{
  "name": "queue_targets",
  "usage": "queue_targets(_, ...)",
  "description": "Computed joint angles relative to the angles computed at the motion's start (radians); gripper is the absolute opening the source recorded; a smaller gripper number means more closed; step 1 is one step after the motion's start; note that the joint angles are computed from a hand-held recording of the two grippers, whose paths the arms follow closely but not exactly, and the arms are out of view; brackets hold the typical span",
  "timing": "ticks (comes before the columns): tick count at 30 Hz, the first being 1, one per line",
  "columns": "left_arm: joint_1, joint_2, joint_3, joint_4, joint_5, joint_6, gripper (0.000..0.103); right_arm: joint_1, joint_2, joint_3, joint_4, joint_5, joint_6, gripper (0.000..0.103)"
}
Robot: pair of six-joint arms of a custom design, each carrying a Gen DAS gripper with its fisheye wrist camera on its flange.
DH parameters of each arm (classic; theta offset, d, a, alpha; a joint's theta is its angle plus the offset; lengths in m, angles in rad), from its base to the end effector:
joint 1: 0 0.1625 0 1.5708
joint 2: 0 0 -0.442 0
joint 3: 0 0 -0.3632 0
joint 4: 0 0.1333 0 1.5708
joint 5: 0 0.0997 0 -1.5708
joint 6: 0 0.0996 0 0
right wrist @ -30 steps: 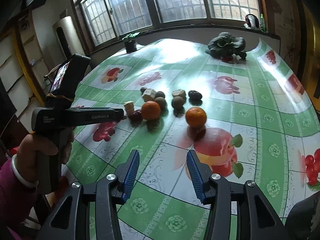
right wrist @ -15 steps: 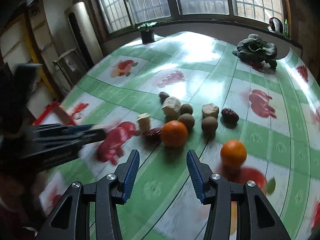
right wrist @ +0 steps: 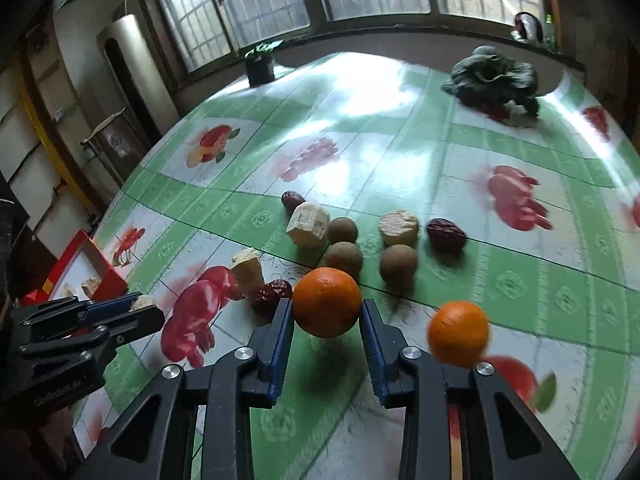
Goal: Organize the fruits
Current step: 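Grasp another round beige cake with the left tool while the right tool grasps an orange, then carry the cake and orange into the red tray and open both tools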
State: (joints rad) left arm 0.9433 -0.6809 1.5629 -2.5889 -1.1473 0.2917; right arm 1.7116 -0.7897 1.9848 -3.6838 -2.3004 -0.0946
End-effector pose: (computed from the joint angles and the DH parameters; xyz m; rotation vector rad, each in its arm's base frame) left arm -0.2614 -0.6571 0.0839 1.1765 2.4672 -0.2818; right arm 0.1454 -0.5490 0.1726 -0.1548 -2.2457 1.1122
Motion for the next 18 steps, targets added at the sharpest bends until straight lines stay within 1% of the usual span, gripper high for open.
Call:
queue_targets(4, -0.005, -0.023, 0.029, -0.017, -0.005, 0.002, 0.024, 0.033, 0.001, 0.045, -0.075, -0.044, 0.018, 0.033)
queue_targets(6, -0.008, -0.039, 0.050, -0.033, -0.006, 0.010, 0.024, 0.060, 0.009, 0.068, -0.124, -0.073, 0.020, 0.033)
queue_targets(8, -0.014, -0.057, 0.075, -0.051, -0.006, 0.016, 0.024, 0.079, 0.015, 0.084, -0.156, -0.084, 0.023, 0.033)
queue_targets(12, -0.022, -0.091, 0.118, -0.078, -0.003, 0.029, 0.024, 0.134, 0.037, 0.106, -0.213, -0.135, 0.029, 0.033)
queue_targets(18, -0.027, -0.142, 0.174, -0.126, -0.001, 0.052, 0.024, 0.189, 0.065, 0.119, -0.255, -0.151, 0.046, 0.033)
